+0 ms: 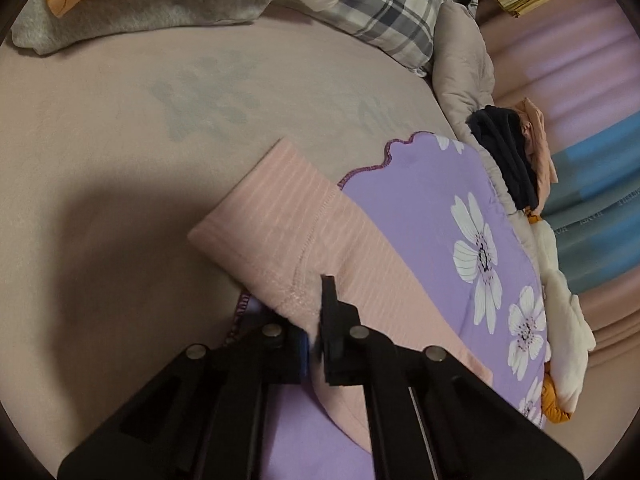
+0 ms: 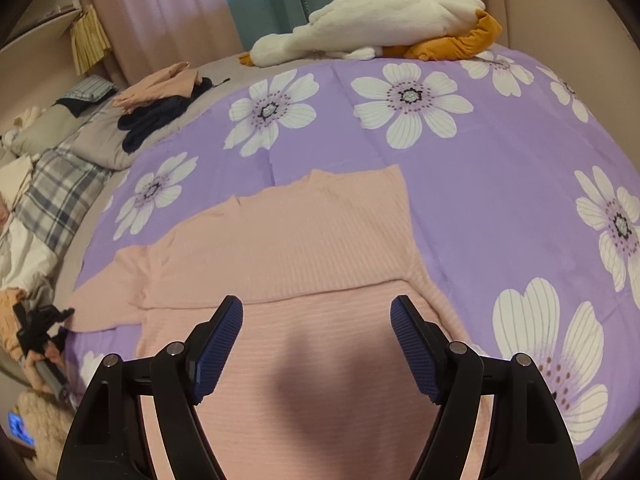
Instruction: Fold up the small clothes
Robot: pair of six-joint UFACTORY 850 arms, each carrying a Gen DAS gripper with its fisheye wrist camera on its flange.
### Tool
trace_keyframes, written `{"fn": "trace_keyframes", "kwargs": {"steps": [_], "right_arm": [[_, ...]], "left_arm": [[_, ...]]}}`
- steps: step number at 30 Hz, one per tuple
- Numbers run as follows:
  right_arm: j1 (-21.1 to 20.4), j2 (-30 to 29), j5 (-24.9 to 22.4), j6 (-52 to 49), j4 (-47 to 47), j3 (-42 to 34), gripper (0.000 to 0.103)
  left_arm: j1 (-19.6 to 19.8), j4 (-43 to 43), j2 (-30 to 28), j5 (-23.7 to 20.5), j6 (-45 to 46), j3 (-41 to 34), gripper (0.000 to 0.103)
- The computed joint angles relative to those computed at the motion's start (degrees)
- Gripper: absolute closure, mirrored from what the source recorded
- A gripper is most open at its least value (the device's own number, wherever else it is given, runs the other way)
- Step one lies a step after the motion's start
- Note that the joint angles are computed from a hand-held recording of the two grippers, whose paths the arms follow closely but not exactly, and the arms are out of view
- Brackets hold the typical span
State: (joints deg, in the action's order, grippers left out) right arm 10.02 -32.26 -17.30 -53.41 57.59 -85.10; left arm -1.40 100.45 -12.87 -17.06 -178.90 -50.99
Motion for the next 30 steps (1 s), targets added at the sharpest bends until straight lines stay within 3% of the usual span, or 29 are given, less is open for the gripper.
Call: {"fn": "trace_keyframes", "kwargs": {"steps": [8, 12, 18, 22, 30], "right_arm": [[-0.52, 1.33, 0.01, -6.12, 6.94, 1.61, 0.027], [-0.76, 1.96, 0.27, -6.28, 7.58, 2.33, 0.027], [-1.02, 3.17, 1.03, -11.69, 12.98, 3.58, 0.027], [-1.09, 3.73, 1.36, -14.25, 15.36, 4.36, 0.027], [-1.57, 4.64, 1.30, -18.50, 19.53, 5.66, 0.027]], "left_arm": [[-3.23, -7.16, 1.78, -6.46, 10.12, -2.55, 0.101], [-5.99, -11.94, 2.20, -11.98, 16.88, -4.44, 0.101], [-7.84, -12.12, 2.59, -12.01, 19.53, -6.29, 0.101], [-9.91, -14.97, 1.54, -16.23, 25.25, -8.94, 0.101], [-11.76, -11.47, 1.00, -15.31, 25.33, -11.46, 0.101]]}}
